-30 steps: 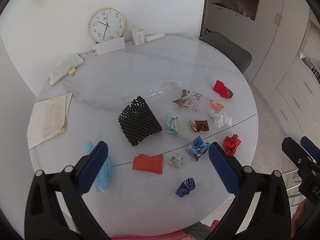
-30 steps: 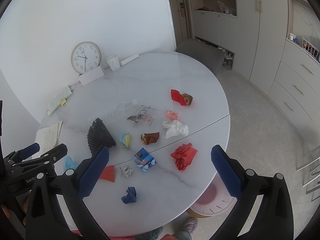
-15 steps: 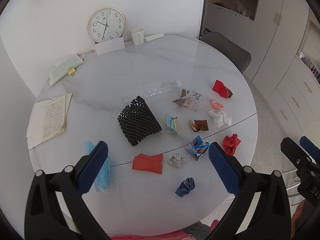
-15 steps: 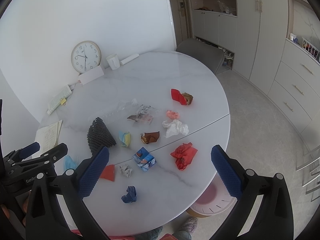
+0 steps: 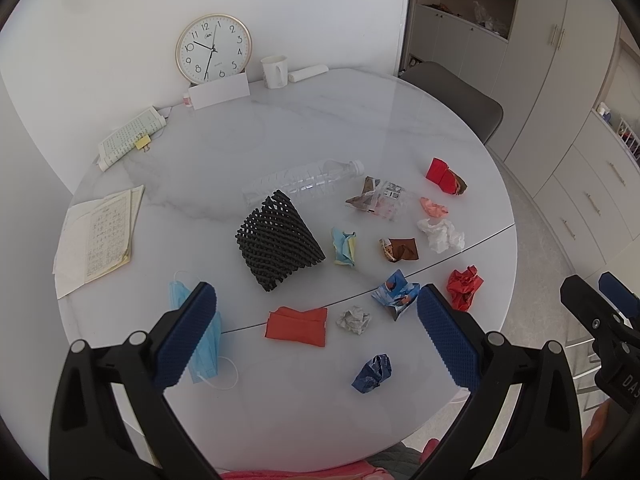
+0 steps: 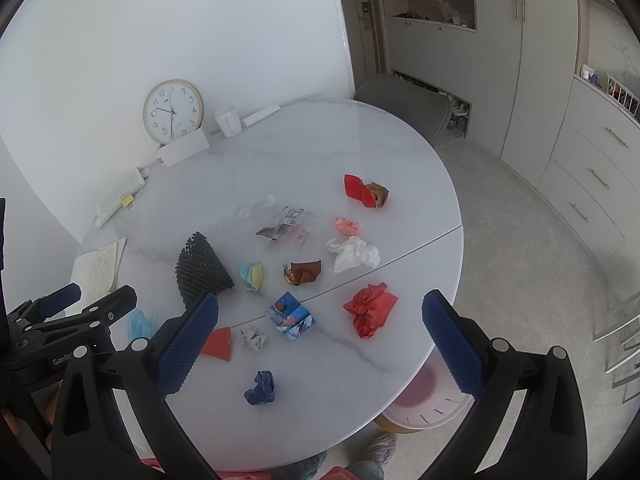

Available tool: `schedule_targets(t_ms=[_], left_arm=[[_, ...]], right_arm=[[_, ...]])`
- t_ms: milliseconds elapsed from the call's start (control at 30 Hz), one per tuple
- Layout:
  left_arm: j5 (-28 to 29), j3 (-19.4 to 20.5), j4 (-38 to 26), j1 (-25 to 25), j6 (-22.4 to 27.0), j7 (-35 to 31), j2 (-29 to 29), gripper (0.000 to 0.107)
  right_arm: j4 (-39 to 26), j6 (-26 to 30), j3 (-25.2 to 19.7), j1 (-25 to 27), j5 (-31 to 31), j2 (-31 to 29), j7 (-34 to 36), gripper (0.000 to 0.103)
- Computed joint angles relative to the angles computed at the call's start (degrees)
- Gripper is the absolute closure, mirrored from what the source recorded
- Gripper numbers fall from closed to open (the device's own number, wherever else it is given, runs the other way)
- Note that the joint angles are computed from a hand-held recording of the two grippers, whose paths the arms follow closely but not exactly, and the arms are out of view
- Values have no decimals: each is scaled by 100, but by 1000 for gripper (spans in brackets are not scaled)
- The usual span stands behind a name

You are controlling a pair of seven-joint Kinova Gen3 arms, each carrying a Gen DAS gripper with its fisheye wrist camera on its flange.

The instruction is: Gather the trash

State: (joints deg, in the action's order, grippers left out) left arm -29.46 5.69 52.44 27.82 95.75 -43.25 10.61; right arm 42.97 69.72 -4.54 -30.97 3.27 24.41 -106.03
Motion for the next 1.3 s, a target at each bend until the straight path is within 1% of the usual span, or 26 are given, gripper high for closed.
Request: schedule_targets(t_ms=[133, 267, 333, 433, 533, 567, 633, 733, 833, 900, 967, 1067, 1100, 1133, 1167, 1233, 1267, 1300], left_arm=[[55, 13, 316, -71, -176, -70, -133, 11], [182, 50, 989, -292, -577, -128, -426, 11], [280, 67, 1316, -475, -764, -222, -550, 11], [483, 35, 1997, -823, -1117, -313, -812, 11], [650, -13, 2648, -1208, -1441, -309, -1030, 11], [705, -37, 2880, -1334, -1569, -311, -1105, 11], [789, -86, 3282, -1580, -1785, -386, -1178, 11], [1042, -182, 3680, -1917, -2043, -728, -1141, 11], [1240, -252, 3979, -2152, -2271, -1057, -1050, 11], [1383, -310, 4134, -2288, -2432, -1256, -978, 11], [1505, -358, 4261, -2400, -2592, -1411, -910, 11], [1844, -461, 4345, -2599, -2731, -1695, -772, 27], [1997, -496, 4349, -2673, -2744, -1814, -710, 36], [2098, -516, 4355, -2724, -2756, -1892, -661, 48], [2194, -534, 4388, -2771, -2813, -1967, -662, 51], [2312, -555, 4474, -2833, -2983, -2009, -724, 68], [2319, -549, 4475, -2843, -3005, -2044, -727, 73], [2316, -538, 4463, -2848, -3010, -2119, -720, 80]], right_arm=[[-103, 56, -141, 170, -351, 95, 134, 2], [-206, 182, -160, 132, -468, 246, 254, 2], [-209, 238, -123, 20, -391, 319, 303, 2], [-242, 371, -61, -190, -217, 479, 343, 2], [-35, 281, -45, -336, -99, 564, 395, 2], [59, 218, -65, -341, -136, 586, 432, 2], [201, 145, -279, -163, -425, 669, 572, 2], [84, 413, -314, -54, -841, 944, 382, 2], [122, 491, -386, 68, -1206, 1128, 181, 2], [240, 437, -367, 39, -1243, 1153, 106, 2], [282, 435, -313, -69, -1129, 1164, 90, 2], [456, 314, -262, -219, -905, 1143, 176, 2], [511, 286, -245, -288, -814, 1138, 207, 2], [579, 226, -236, -322, -749, 1131, 244, 2], [643, 177, -230, -356, -688, 1129, 278, 2], [697, 163, -238, -397, -619, 1176, 345, 2], [701, 175, -240, -407, -608, 1213, 356, 2], [662, 238, -229, -436, -584, 1261, 345, 2]])
